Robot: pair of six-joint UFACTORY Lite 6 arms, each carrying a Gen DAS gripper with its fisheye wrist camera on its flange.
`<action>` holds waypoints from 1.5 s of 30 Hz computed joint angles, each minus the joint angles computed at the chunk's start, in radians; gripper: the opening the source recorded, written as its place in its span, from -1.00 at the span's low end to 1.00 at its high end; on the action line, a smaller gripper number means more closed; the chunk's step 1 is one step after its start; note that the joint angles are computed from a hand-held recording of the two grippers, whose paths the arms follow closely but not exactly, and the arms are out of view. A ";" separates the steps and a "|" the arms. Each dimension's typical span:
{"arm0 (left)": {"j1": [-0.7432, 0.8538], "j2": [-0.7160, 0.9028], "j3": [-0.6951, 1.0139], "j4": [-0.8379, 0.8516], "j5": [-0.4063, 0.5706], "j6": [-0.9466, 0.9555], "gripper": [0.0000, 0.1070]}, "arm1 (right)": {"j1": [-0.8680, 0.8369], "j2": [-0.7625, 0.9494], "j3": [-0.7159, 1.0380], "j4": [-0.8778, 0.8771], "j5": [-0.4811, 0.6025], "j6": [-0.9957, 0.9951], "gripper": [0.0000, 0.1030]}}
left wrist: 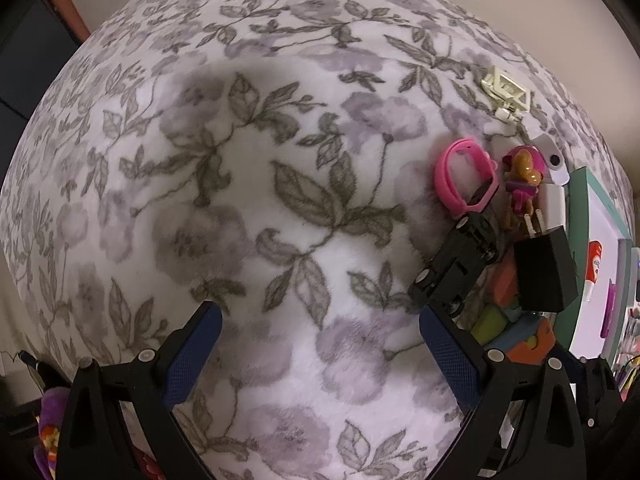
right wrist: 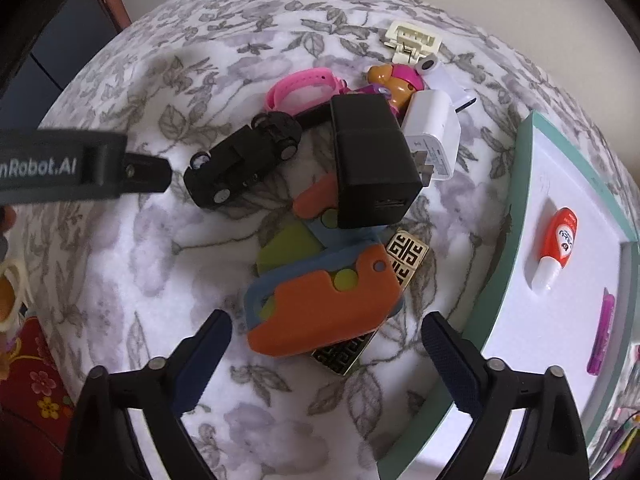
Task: Organize rigid objects
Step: 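Grasp the black toy car with the left tool while the right tool grasps the orange-blue case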
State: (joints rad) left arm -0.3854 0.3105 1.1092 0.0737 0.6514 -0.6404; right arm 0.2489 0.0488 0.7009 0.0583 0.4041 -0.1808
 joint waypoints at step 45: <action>-0.097 0.281 0.275 0.021 -0.027 0.030 -0.20 | -0.424 0.160 0.208 0.622 0.166 -0.646 0.16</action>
